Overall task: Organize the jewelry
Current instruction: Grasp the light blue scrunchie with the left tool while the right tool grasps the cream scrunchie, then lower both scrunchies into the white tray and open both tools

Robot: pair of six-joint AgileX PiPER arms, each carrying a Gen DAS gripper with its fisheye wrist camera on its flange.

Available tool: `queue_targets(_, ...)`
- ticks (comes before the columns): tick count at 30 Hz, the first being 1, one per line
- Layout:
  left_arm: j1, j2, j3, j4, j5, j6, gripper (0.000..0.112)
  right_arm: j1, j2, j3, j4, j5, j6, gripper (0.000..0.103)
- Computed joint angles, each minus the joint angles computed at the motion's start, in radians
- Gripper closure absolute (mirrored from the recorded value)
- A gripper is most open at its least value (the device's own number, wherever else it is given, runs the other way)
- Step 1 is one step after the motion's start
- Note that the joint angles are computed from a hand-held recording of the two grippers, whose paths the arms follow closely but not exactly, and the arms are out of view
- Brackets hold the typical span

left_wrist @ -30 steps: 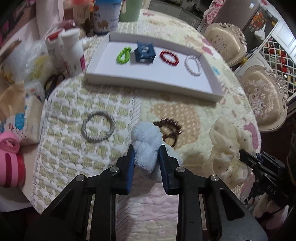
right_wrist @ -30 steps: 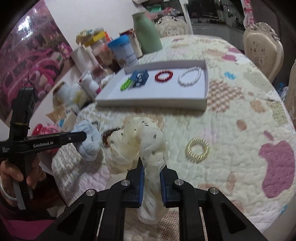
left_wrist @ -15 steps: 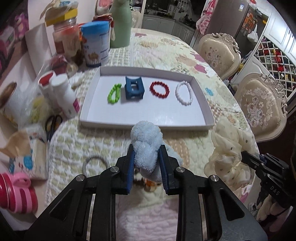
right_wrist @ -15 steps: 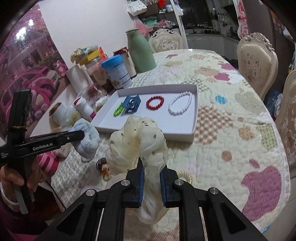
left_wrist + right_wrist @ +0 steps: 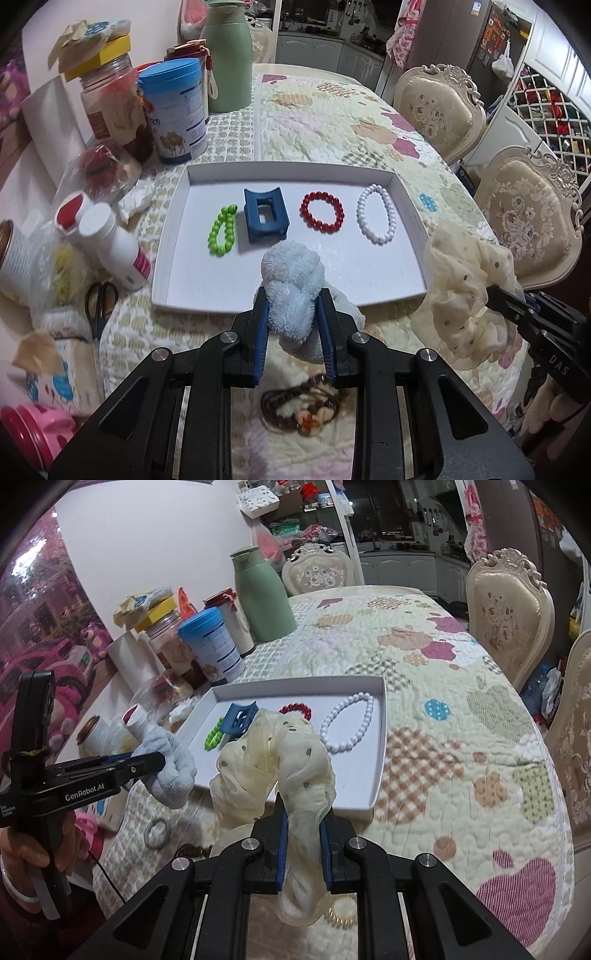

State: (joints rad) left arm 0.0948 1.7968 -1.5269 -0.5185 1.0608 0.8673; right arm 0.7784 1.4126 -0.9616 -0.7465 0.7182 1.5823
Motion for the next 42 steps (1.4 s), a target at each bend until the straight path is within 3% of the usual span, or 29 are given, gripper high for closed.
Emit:
queue_targets(8,-0.074,0.124,-0.159,0.047,0.023,-0.111,0.089,-0.152,0.068,-0.054,0.088,-0.088,-0.155,0.089)
queue_targets(22,-0.185,0.261,-0.251,0.126,0.023,-0.202,0.089,-0.342,0.245,-0.125,0.349,-0.225,-0.443,0.089)
queue_targets(34,-0.217,0.338,-0.298,0.152,0.042,-0.242,0.089,-0.407,0.358,-0.161,0.475,-0.221,-0.593,0.089)
queue_targets(36,-0.222,0.348,-0.309,0.155,0.045,-0.252,0.089,-0.413,0.372,-0.168,0.489,-0.219,-0.62,0.086)
queue_targets(38,-0.225,0.357,-0.321,0.161,0.05,-0.267,0.088,-0.42,0.376,-0.16,0.517,-0.244,-0.653,0.073)
queue_targets(42,-0.23,0.356,-0.32,0.178,0.05,-0.276,0.073,-0.404,0.358,-0.155,0.484,-0.246,-0.622,0.067)
